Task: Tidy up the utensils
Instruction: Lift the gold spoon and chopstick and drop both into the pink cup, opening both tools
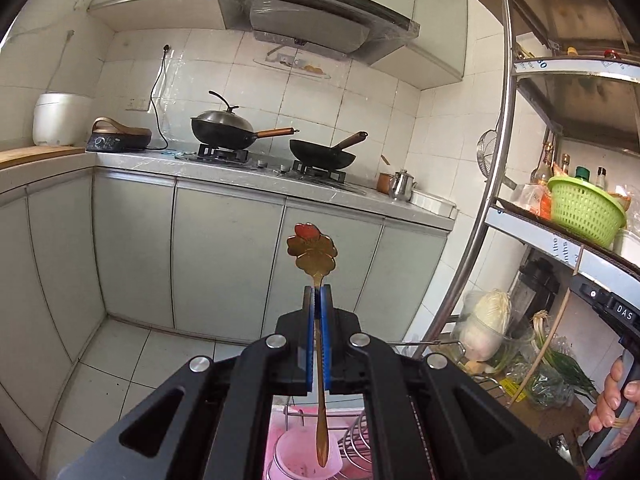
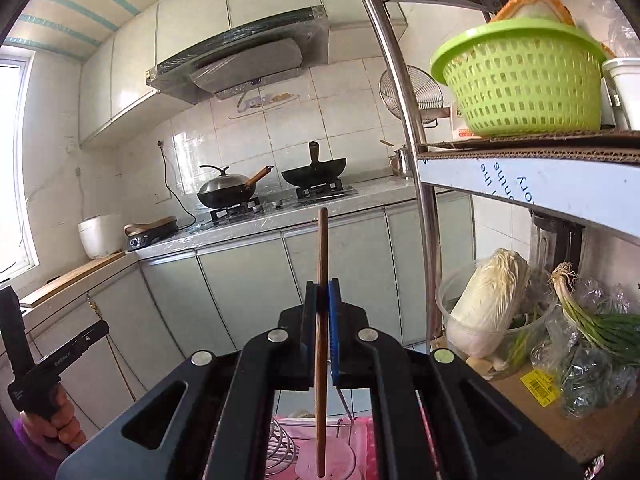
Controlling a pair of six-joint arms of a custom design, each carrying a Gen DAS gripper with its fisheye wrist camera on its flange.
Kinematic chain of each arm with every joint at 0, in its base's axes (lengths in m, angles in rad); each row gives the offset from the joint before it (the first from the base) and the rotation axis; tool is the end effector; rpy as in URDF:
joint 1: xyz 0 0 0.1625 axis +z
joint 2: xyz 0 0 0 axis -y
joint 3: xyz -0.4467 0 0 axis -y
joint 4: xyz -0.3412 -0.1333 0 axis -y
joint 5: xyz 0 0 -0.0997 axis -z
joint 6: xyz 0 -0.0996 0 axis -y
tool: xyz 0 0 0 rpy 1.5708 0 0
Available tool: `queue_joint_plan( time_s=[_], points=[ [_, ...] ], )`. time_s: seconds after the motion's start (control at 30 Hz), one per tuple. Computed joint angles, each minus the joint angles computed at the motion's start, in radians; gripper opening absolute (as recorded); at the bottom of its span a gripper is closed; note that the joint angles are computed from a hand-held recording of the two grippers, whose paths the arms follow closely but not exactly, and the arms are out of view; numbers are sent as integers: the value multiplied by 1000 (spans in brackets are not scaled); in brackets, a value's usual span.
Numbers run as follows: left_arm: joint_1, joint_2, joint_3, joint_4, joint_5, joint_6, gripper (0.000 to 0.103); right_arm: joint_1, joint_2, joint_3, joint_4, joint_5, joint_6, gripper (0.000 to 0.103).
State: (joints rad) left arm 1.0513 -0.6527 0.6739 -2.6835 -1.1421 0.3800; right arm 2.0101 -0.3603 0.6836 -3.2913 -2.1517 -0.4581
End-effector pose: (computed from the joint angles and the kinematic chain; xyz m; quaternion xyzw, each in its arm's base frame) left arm -0.2566 -0.8006 0.4733 0.2637 0.8001 -0.5186 0.1460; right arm 0.4288 -0.7275 0.2954 0.1523 -0.7409 0.6141 0.2251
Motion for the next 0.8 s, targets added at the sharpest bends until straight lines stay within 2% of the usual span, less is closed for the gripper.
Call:
queue_joint_plan(
  time_s=[0.17,0.47,0.7,0.8],
  points=[
    [37,35,7,-51,-30,20,2,-23,23,-13,25,-8,2,6],
    [75,-4,148,-30,-35,2,2,-62,-44,163,88,-27,137,6],
    [92,-6,128,121,-34,-90,3,-75,-57,192,202,-43,224,6],
    [96,2,90,199,-41,-127,8,-73,-62,190,237,-51,242,6]
  ],
)
